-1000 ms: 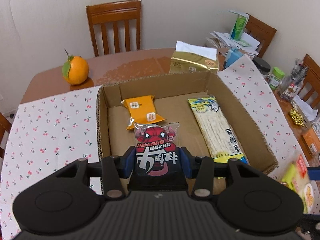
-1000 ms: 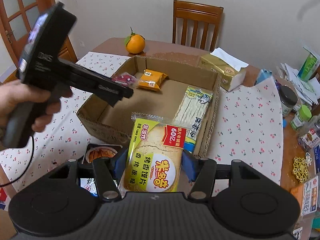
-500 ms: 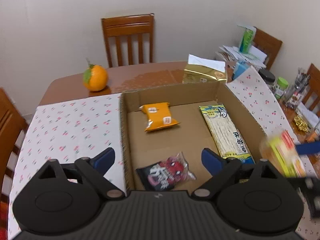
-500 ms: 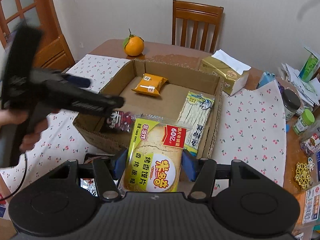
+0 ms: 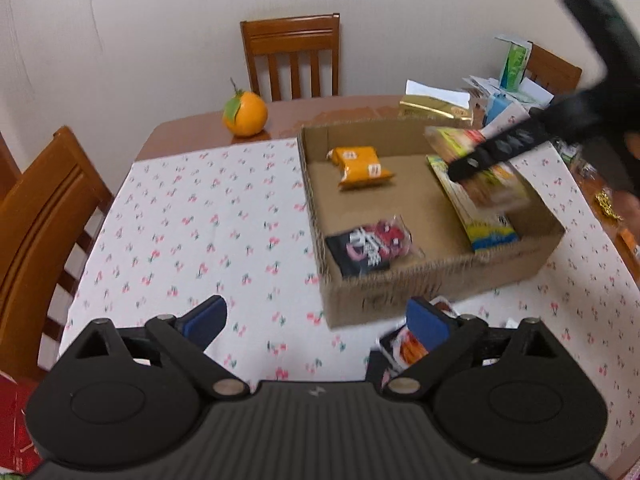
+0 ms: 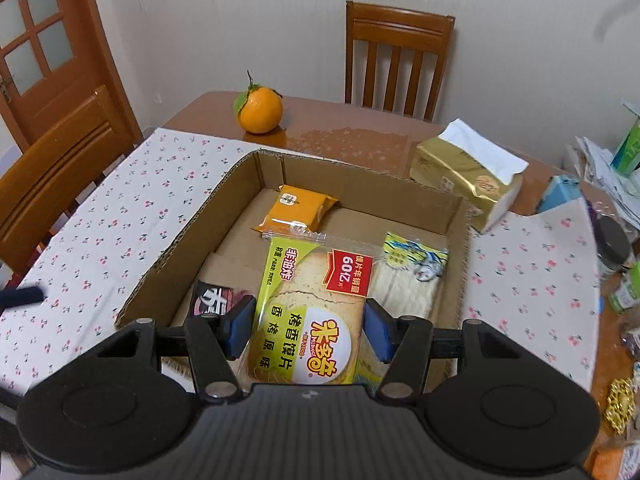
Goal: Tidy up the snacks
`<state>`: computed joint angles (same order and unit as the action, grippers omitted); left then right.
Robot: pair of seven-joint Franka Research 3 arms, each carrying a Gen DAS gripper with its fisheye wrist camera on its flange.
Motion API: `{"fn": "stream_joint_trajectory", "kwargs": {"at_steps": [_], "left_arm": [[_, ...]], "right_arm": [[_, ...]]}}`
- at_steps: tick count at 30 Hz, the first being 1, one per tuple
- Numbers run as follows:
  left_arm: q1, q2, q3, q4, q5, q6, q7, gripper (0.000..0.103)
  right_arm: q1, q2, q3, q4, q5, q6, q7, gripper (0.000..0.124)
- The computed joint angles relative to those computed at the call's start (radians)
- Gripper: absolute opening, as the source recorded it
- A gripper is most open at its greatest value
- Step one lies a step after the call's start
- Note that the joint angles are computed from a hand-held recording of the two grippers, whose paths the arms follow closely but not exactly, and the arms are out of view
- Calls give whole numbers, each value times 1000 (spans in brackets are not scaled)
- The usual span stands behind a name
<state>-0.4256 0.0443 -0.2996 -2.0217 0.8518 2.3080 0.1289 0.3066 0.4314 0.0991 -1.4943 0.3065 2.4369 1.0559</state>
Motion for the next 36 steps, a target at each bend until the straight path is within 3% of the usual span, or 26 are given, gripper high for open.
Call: {"fn": "stream_joint_trajectory", "kwargs": {"at_steps": [9,11,14,26,32,36], "left_arm": [[3,-49,-14,-79,-66,34,-25,97],[8,-57,-13,-92,-68,51,-27,97],[11,-64,-17,-101,-65,49,-26,97],[13,-72,-24,-118,-95,9,-23,97],[5,-87,-33,-132,-105,-30,-55,97],[2,-102,-38,-147,-122,-59,-79,97]], "right_arm": [[57,92,-29,76,-100,16,90,67],[62,80,-31,53,-117,43,97,89],[44,28,-9,-26,-98,111,51,103],[-10,-226,25,-364,51,194,-114,103],[-19,-337,19,-514,171,125,-212,103],[2,-385,13,-604,152,120,-260,103]]}}
